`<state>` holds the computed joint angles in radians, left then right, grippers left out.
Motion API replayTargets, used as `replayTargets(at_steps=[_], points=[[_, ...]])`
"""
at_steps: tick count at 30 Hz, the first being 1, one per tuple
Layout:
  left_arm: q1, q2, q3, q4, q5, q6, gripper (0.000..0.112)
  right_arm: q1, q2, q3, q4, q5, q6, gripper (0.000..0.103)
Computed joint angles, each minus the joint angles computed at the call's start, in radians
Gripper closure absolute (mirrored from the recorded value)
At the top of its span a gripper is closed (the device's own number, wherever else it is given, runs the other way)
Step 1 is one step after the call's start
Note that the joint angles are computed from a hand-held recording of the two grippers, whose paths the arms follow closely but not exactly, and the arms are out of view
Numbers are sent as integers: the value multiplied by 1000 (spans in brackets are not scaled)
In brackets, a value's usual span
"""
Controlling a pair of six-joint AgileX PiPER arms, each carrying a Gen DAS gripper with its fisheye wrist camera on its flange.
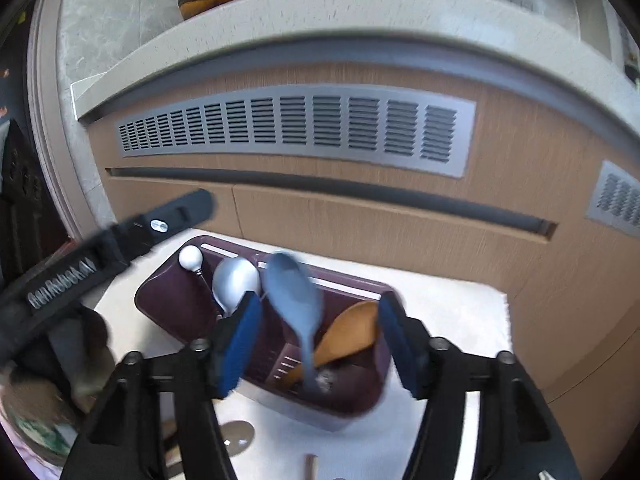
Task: Organize utensils
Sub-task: 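Carry both spoons over the maroon caddy and open both grippers to drop them in, then grasp a wooden chopstick with the right gripper while the left returns over the grey spoon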
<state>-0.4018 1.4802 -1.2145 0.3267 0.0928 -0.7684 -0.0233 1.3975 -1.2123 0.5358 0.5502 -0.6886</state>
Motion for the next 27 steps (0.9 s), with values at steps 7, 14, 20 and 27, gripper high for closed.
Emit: replayTargets(at_steps=[7,14,20,27], points=[[-52,-172,64,26,263,44,44,-65,-152,112,-21,39,-42,25],[-239,-305,231,111,457,14,42,-183,-280,241,2,170,-150,25],[-466,-359,338,188,585,-83,42,-338,-346,369,54,322,-288,23],[-520,-451,422,205,678,-246,41,-235,-318,502,-41,256,-223,51]])
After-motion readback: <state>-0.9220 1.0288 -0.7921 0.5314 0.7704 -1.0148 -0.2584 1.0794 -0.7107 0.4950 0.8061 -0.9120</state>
